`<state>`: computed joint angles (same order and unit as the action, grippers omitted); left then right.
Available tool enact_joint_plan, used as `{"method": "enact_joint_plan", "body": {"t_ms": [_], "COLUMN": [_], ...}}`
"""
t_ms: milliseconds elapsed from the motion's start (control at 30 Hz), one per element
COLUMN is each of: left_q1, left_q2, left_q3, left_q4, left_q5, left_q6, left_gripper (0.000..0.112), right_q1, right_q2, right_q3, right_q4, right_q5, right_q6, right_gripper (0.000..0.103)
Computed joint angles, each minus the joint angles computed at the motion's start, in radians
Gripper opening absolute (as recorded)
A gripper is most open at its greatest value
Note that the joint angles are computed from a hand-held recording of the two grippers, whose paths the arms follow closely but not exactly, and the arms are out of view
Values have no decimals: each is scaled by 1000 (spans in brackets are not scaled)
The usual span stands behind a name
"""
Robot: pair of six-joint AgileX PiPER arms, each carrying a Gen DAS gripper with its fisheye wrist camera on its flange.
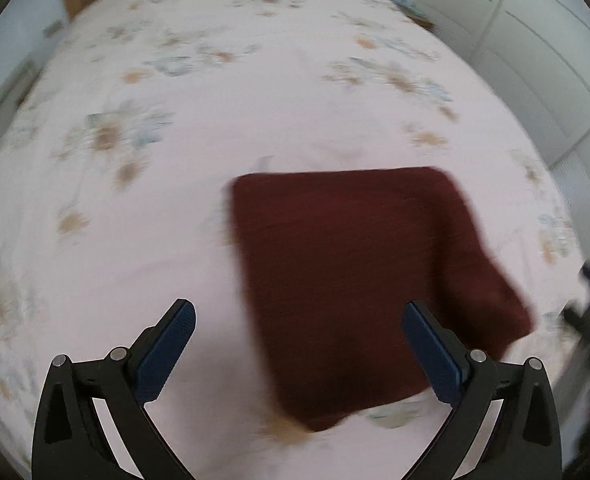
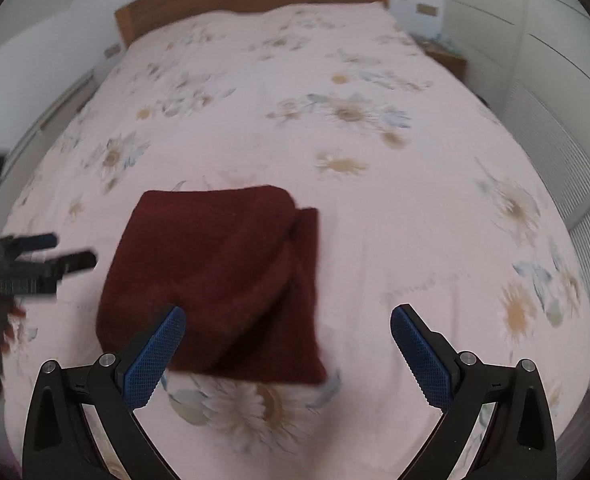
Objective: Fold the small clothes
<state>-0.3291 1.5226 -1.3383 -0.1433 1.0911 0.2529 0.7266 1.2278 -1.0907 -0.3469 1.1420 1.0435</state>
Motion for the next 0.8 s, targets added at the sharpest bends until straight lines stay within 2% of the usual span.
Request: {"method": "enact_joint_plan", "body": {"t_ms": [33, 100, 233, 333, 367, 467, 567, 667, 800], "left_q1": [21, 78, 164, 190, 193, 203, 195, 193, 184], "left_q2": [-26, -79, -142, -165, -159, -155, -154, -151, -149], "left_q3": [36, 110, 195, 232, 234, 261, 289, 299, 292], "left_q4": [2, -29, -90, -110, -121, -134, -130, -138, -148], "left_q5": [-30, -65, -68, -71, -63, -62, -80, -87, -77], "left_q6": [14, 68, 168, 222, 239, 277, 289, 302, 309], "left_gripper": [102, 102, 102, 102, 102, 102, 102, 102, 102], "right_q1": [-33, -111, -194, -201, -202, -227, -261, -283, -291], "right_q2": [37, 127, 323, 373, 371, 322, 239, 158, 90], "right_q3": [-32, -98, -189, -155, -126, -17, 88, 128, 94], "right_q4": [37, 145, 325, 386, 399, 447, 496, 479, 390], "right_q5": [-18, -41, -18, -42, -59, -132, -212, -240, -185], "right_q6": [-58, -184, -339, -364, -367, -384, -409, -403, -369], "right_gripper": [93, 76, 74, 74, 71, 44, 29, 23, 22]}}
